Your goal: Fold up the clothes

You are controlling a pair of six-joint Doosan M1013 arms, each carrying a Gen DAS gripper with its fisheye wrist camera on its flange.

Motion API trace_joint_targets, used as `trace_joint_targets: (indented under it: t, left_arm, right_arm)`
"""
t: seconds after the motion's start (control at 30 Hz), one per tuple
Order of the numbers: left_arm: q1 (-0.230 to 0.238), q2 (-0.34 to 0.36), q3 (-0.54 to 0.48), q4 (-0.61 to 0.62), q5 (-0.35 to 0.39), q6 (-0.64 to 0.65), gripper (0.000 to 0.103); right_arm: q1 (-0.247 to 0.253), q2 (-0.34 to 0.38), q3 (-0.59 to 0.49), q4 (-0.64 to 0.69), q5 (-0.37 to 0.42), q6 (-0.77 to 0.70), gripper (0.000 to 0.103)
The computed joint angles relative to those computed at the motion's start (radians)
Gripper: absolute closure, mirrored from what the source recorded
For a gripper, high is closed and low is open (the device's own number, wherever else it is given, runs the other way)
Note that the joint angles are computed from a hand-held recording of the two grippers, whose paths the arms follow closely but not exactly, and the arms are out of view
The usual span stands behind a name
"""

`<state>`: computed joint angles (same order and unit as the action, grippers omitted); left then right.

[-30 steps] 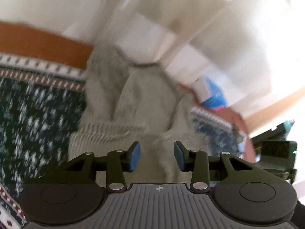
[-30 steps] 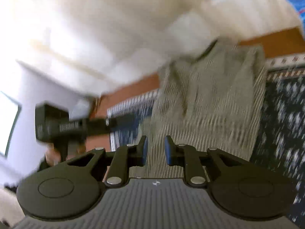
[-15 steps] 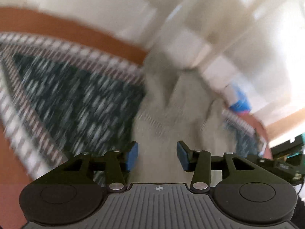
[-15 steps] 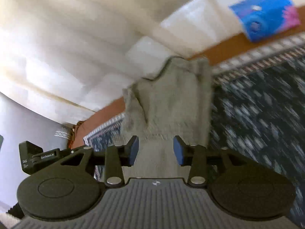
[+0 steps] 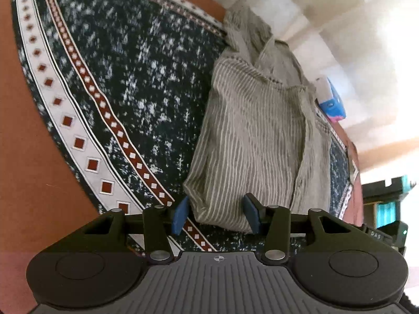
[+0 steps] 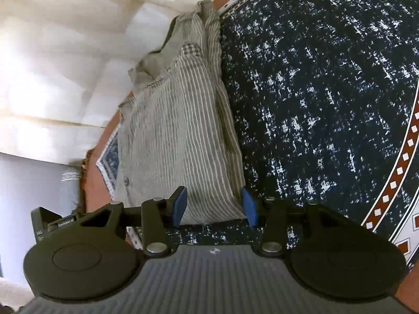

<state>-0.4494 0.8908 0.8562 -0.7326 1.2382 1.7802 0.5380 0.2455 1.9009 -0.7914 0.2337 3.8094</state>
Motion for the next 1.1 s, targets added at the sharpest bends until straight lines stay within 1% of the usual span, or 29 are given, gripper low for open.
trace_joint_targets:
  t: [0.07, 0.13, 0.17, 0.2, 0.23, 0.27, 0.3, 0.33, 0.47, 0.53, 0.6, 0.67, 0.8, 0.87, 0.93, 0.97, 1.03, 1.07, 1.1]
  left_arm:
    - [0.003, -0.005, 0.013, -0.024, -0.006, 0.009, 0.043]
    - [0.005, -0.012, 0.028, -0.044, -0.015, 0.024, 0.05]
    - [0.006, -0.015, 0.036, -0.054, -0.018, 0.031, 0.064]
    - [0.006, -0.015, 0.034, -0.049, -0.014, 0.033, 0.092]
    - [0.005, -0.015, 0.033, -0.044, -0.01, 0.035, 0.095]
    - [0.003, -0.011, 0.025, -0.05, -0.01, 0.036, 0.098]
    - [0.001, -0.008, 0.018, -0.055, -0.01, 0.038, 0.099]
    - [0.001, -0.011, 0.015, -0.059, -0.015, 0.048, 0.099]
    - [0.005, -0.027, -0.002, -0.112, -0.043, 0.097, 0.101]
    - [0.013, -0.046, 0.004, -0.163, -0.059, 0.13, 0.101]
    - [0.016, -0.071, 0.018, -0.188, -0.07, 0.162, 0.101]
    - [0.014, -0.099, 0.037, -0.195, -0.078, 0.199, 0.101]
    - [0.015, -0.15, 0.101, -0.187, -0.046, 0.241, 0.101]
    - [0.014, -0.173, 0.158, -0.144, -0.023, 0.226, 0.101]
    - [0.008, -0.186, 0.21, -0.092, -0.006, 0.202, 0.1]
    - [0.003, -0.189, 0.232, -0.061, -0.001, 0.185, 0.098]
    - [-0.01, -0.184, 0.266, 0.015, 0.001, 0.154, 0.086]
    - [-0.016, -0.18, 0.271, 0.051, -0.005, 0.128, 0.076]
    - [-0.022, -0.175, 0.275, 0.084, -0.01, 0.102, 0.076]
  right_arm:
    - [0.002, 0.006, -0.009, 0.008, 0.014, 0.007, 0.051]
    - [-0.001, 0.01, -0.014, 0.039, 0.017, -0.026, 0.051]
    - [-0.003, 0.011, -0.015, 0.063, 0.014, -0.055, 0.051]
    - [-0.007, 0.012, -0.018, 0.115, 0.011, -0.113, 0.057]
    - [-0.012, 0.011, -0.019, 0.172, 0.006, -0.18, 0.071]
    - [-0.016, 0.01, -0.021, 0.238, 0.002, -0.255, 0.082]
    - [-0.019, 0.009, -0.023, 0.289, -0.002, -0.315, 0.088]
    - [-0.023, 0.002, -0.025, 0.288, -0.007, -0.328, 0.092]
    - [-0.033, -0.029, -0.036, 0.203, -0.036, -0.301, 0.095]
    - [-0.033, -0.049, -0.048, 0.067, -0.04, -0.211, 0.096]
    - [-0.03, -0.072, -0.062, -0.046, -0.039, -0.151, 0.096]
    - [-0.022, -0.09, -0.079, -0.038, -0.026, -0.215, 0.096]
    - [0.01, -0.12, -0.085, 0.084, -0.005, -0.393, 0.096]
    - [0.033, -0.13, -0.067, 0.12, 0.007, -0.384, 0.096]
    - [0.055, -0.134, -0.037, 0.153, 0.006, -0.338, 0.096]
    - [0.068, -0.13, -0.024, 0.208, 0.018, -0.343, 0.096]
    - [0.085, -0.105, -0.017, 0.405, 0.059, -0.478, 0.094]
    - [0.09, -0.089, -0.015, 0.49, 0.081, -0.534, 0.092]
    - [0.092, -0.08, -0.01, 0.525, 0.095, -0.538, 0.091]
